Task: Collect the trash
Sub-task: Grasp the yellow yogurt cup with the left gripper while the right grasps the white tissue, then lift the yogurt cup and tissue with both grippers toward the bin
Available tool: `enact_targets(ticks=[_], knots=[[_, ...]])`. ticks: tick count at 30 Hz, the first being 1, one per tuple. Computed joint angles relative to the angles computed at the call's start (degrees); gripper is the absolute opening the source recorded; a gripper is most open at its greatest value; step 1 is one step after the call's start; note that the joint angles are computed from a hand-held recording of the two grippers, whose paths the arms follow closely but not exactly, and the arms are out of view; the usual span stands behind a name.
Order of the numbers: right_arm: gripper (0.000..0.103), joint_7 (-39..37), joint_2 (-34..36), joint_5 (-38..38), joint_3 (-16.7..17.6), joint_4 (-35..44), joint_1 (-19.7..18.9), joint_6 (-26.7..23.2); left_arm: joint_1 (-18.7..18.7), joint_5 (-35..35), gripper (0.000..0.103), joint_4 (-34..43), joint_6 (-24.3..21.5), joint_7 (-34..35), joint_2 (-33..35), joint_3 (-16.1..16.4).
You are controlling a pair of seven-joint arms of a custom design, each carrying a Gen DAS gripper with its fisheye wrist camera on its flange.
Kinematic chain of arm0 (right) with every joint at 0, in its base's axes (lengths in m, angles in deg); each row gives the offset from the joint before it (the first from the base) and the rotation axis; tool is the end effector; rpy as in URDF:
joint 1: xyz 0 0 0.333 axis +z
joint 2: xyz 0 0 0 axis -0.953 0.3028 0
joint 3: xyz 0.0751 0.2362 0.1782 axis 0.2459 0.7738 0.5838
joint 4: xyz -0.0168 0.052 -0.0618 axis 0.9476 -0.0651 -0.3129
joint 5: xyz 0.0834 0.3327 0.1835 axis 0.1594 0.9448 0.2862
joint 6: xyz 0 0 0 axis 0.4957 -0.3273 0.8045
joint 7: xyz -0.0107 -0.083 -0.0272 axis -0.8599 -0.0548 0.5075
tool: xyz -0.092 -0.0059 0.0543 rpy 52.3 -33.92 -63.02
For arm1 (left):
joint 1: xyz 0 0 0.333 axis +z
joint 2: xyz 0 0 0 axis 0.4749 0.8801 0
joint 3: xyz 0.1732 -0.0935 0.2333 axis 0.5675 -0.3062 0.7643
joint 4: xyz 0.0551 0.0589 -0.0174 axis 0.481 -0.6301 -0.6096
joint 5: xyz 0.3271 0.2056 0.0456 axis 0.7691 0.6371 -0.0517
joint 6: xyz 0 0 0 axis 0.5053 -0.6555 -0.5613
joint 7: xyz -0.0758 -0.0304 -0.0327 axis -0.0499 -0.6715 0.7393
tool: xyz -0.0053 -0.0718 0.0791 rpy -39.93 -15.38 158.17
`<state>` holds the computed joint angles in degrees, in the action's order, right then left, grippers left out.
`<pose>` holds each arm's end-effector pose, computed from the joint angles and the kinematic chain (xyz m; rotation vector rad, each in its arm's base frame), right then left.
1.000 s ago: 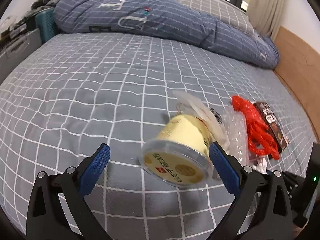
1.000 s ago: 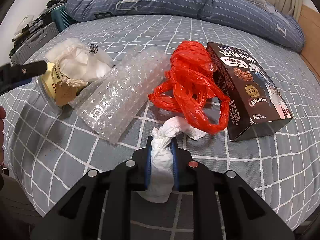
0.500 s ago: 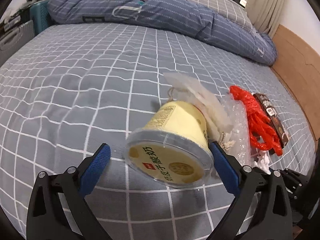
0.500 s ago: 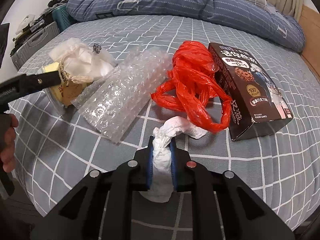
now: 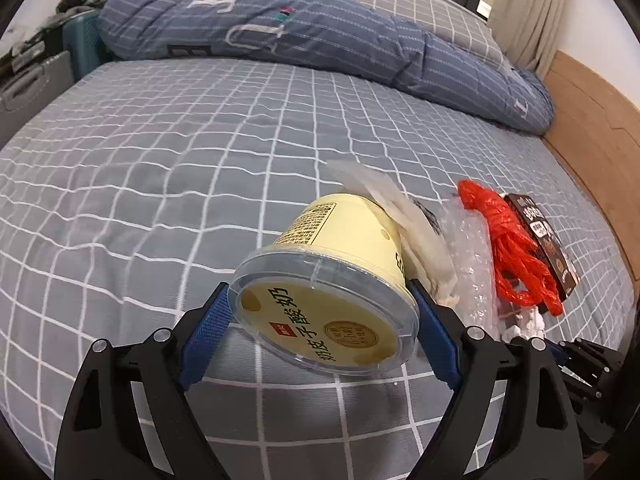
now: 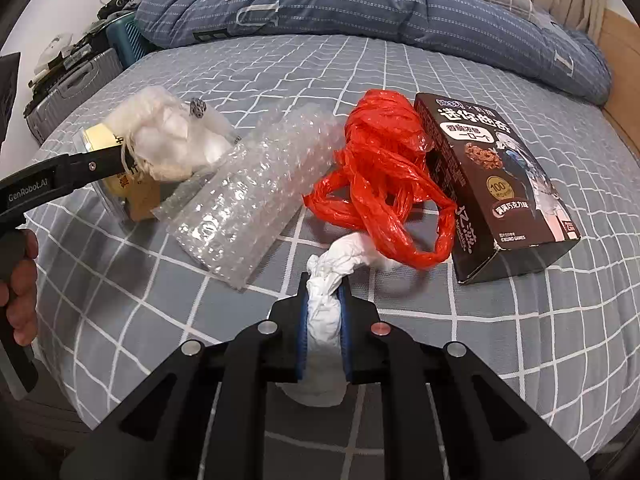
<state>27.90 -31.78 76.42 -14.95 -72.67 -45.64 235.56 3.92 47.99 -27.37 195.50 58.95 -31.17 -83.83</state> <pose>0.5872 0.3865 0.4530 -2.2897 1.2286 -0.2999 0.5104 -0.3702 0.4745 -2.1719 1.4062 -0.7025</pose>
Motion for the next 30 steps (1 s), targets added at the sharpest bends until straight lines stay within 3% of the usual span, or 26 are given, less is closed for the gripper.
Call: enact_targets(ticks=[11, 20, 30], knots=[[0.012, -0.7, -3.1, 1.3, 0.5, -1.2, -0.4, -0.3, -0.5, -0.6, 0.084, -1.0, -7.6, -2.4, -3.7, -1.6], [0.012, 0.0, -6.1, 1.8, 0.8, -4.9, -0.2, 1.2, 0.0, -0.8, 0.084, -5.6, -10.1, -5.1, -8.6, -4.3], [0.012, 2.5, -12.3, 1.5, 1.2, -12.2, 0.6, 3.8, -1.7, -1.0, 0.084, -6.3, -12.1, -8.2, -9.4, -7.0]])
